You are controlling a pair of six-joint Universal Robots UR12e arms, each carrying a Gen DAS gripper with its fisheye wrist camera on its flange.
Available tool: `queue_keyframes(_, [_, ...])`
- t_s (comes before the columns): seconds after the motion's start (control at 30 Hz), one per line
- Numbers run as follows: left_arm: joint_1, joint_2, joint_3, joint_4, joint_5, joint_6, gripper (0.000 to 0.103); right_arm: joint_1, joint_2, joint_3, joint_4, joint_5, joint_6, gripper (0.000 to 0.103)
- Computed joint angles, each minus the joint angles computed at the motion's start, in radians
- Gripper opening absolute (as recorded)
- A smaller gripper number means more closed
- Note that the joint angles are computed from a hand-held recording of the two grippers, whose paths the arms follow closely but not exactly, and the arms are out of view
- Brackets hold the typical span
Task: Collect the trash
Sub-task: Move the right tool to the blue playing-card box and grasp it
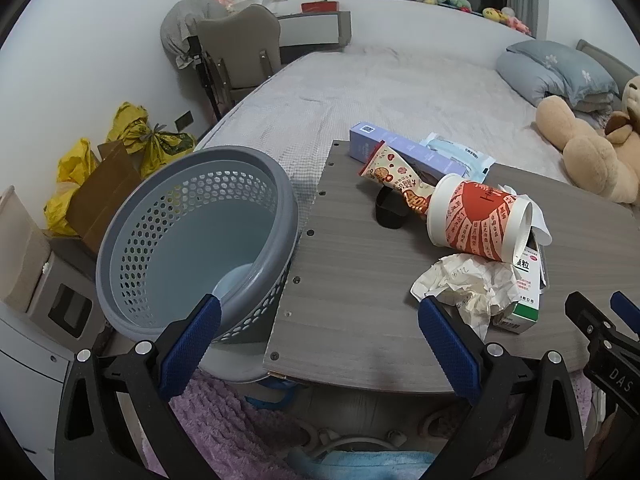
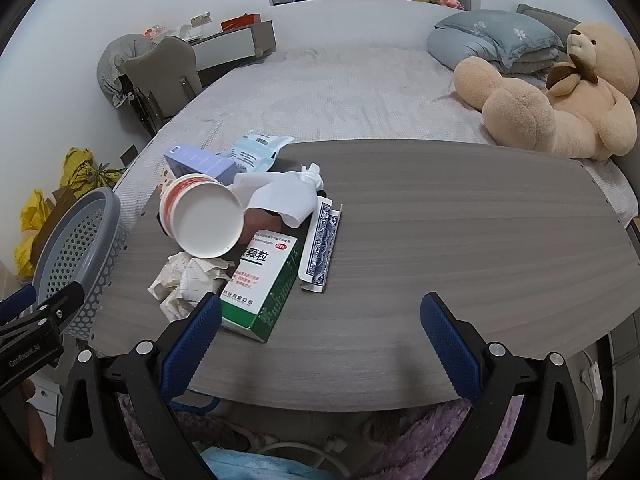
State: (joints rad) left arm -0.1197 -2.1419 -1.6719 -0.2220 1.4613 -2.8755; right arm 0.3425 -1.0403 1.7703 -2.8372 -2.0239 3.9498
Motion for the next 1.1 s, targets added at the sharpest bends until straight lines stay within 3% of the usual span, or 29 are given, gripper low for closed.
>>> queue_keyframes(0.4, [-0.015,-0.028,0.026,-0.018,0.024,0.024,0.097,-0.048,0.032,-0.020,0.014,0.060,-0.021,0.094])
queue_keyframes(1.1, [-0.021,-0.037,0.039,-0.030,0.026,0.030,0.097,-0.077,0.049,-0.031,0.081,0.052,-0.014,0.094])
